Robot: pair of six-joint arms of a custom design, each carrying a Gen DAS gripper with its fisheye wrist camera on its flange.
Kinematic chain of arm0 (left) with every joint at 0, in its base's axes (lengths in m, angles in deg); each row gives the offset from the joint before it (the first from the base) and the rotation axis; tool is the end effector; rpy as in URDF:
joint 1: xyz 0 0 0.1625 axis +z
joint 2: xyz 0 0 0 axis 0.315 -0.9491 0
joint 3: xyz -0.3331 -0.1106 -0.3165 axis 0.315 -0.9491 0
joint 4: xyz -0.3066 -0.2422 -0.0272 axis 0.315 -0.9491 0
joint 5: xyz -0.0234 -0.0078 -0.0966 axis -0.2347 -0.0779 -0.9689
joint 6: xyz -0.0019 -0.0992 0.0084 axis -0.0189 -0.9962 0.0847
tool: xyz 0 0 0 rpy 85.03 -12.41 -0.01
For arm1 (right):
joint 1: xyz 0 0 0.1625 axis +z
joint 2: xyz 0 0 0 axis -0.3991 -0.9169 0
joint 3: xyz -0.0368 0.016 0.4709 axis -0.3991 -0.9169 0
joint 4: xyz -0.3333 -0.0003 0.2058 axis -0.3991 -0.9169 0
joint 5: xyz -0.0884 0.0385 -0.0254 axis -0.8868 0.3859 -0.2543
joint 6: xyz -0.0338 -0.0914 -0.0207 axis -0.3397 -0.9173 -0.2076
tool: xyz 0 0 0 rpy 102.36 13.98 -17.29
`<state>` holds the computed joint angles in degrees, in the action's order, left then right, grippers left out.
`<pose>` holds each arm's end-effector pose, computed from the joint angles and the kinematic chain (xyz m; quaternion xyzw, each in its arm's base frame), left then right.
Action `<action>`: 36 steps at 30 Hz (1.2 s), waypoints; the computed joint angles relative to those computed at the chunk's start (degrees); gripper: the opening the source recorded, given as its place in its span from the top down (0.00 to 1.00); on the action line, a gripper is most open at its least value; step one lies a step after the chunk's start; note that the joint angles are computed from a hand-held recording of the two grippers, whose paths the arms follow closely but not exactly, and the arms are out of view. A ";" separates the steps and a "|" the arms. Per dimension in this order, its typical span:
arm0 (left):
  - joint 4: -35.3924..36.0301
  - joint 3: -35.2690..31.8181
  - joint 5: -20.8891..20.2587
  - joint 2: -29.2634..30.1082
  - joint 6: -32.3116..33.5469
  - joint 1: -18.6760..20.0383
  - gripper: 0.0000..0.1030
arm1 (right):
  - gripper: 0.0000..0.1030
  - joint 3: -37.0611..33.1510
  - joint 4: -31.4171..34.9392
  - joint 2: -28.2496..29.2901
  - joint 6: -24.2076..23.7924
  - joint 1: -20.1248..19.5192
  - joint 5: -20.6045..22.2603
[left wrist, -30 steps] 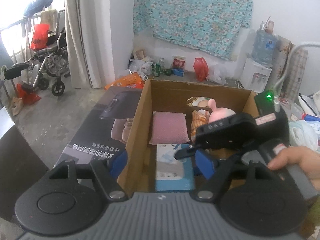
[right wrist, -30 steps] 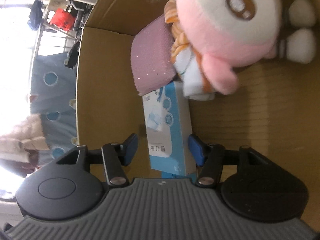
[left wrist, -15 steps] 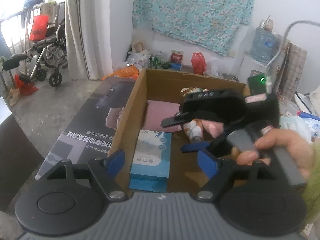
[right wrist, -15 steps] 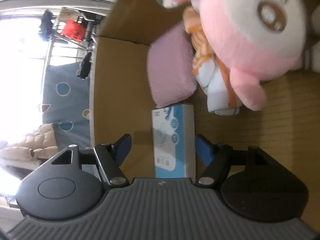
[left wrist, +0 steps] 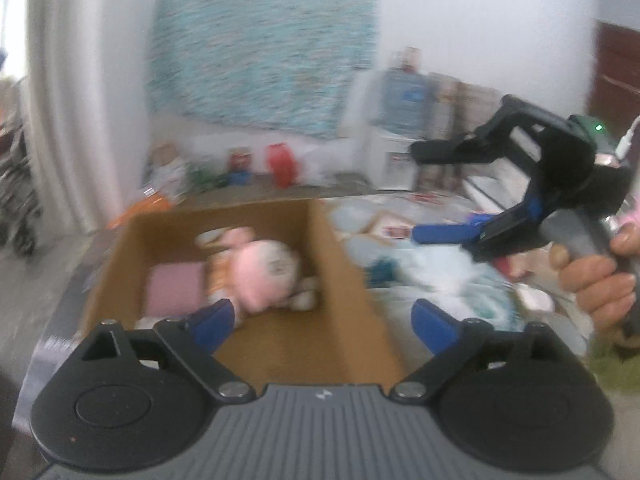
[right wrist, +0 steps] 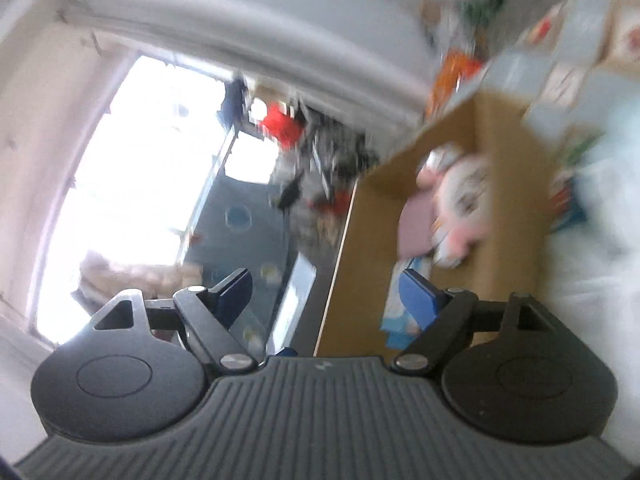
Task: Organize soft objects
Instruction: 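Open the right tool and lift it out of the cardboard box, then close the right tool on the blue wet-wipes pack on the table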
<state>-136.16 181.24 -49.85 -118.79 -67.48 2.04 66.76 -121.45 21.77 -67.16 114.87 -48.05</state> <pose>-0.2534 -0.3287 0.2314 0.2181 0.8372 -0.4050 0.2956 0.1952 -0.5428 0.2335 -0.1058 0.9497 -0.1641 0.2447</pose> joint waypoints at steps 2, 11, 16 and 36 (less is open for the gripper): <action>-5.47 -1.42 -1.26 4.86 5.40 0.46 0.05 | 0.20 2.22 -0.91 -5.08 -1.89 -3.30 0.07; -18.30 -17.81 -12.10 24.49 23.20 8.13 0.05 | 0.14 -1.04 -1.39 -16.73 -5.72 -13.05 -9.37; -8.26 -32.65 -22.89 31.19 16.42 15.06 0.06 | 0.14 -9.91 2.62 -13.10 -7.17 -12.45 -18.48; 5.30 -59.15 -40.60 47.84 -1.13 28.58 0.41 | 0.18 -37.48 26.17 5.54 -6.68 -13.93 -25.97</action>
